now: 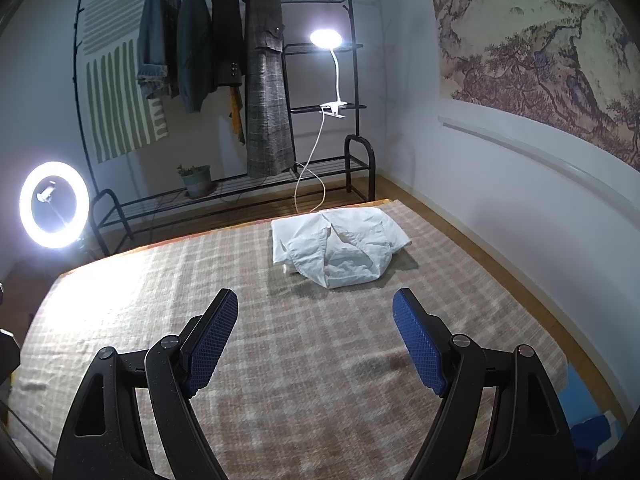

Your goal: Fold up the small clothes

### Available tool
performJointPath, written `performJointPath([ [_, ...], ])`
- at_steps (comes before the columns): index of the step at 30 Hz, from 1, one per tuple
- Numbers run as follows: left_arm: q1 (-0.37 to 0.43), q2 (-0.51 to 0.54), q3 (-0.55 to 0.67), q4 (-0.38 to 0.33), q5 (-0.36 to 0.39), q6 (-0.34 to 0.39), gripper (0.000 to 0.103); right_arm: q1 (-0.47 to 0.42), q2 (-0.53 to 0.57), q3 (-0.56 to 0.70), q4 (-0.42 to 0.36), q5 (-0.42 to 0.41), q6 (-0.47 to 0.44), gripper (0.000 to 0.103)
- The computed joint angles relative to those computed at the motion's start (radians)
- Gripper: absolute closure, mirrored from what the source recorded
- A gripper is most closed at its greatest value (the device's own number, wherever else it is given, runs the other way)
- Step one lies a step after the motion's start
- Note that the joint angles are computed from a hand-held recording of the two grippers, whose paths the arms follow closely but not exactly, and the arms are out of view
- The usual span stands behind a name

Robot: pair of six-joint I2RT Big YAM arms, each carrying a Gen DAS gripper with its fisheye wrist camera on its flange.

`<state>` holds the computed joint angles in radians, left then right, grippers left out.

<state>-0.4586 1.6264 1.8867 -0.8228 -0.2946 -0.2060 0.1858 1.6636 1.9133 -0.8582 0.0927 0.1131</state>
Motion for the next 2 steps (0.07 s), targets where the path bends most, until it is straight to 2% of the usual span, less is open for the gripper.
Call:
performJointPath([
  [2, 0.000, 0.002, 0.003, -0.003, -0.001, -0.001, 0.000, 0.000, 0.000, -0.003, 0.002, -0.001, 0.000, 0.023],
])
